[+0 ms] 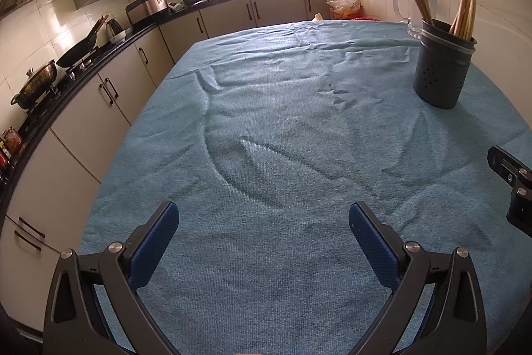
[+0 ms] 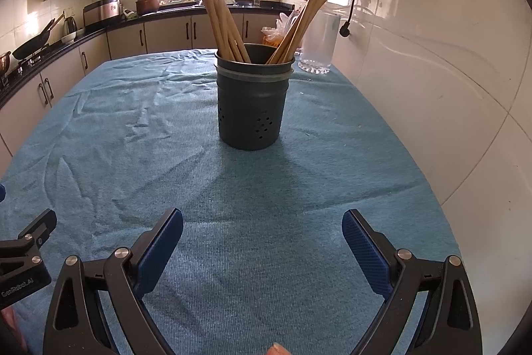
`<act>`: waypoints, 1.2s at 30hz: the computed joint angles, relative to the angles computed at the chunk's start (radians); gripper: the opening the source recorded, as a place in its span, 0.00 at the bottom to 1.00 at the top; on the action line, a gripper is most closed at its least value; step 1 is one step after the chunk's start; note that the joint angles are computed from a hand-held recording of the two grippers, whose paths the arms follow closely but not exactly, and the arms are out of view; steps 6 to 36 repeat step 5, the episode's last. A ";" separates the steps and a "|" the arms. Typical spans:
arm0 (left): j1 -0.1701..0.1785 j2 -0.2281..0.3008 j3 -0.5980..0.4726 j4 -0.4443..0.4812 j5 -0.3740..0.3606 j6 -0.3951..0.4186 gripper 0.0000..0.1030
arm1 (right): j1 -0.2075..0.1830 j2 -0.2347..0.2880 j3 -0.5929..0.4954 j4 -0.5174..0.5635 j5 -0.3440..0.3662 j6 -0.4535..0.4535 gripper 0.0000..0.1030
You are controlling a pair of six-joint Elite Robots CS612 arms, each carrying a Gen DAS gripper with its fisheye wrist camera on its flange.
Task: Organize utensils
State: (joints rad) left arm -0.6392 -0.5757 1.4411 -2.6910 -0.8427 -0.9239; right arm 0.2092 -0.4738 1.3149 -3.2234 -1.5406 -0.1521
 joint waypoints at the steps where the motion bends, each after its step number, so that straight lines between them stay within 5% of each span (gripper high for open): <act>1: 0.003 0.000 -0.002 0.008 -0.002 -0.008 0.99 | 0.000 0.002 -0.005 0.006 0.001 0.000 0.96; 5: 0.016 -0.010 0.011 0.032 -0.001 -0.058 0.99 | -0.007 0.015 -0.046 0.087 0.043 0.027 0.96; 36: 0.016 -0.010 0.011 0.032 -0.001 -0.058 0.99 | -0.007 0.015 -0.046 0.087 0.043 0.027 0.96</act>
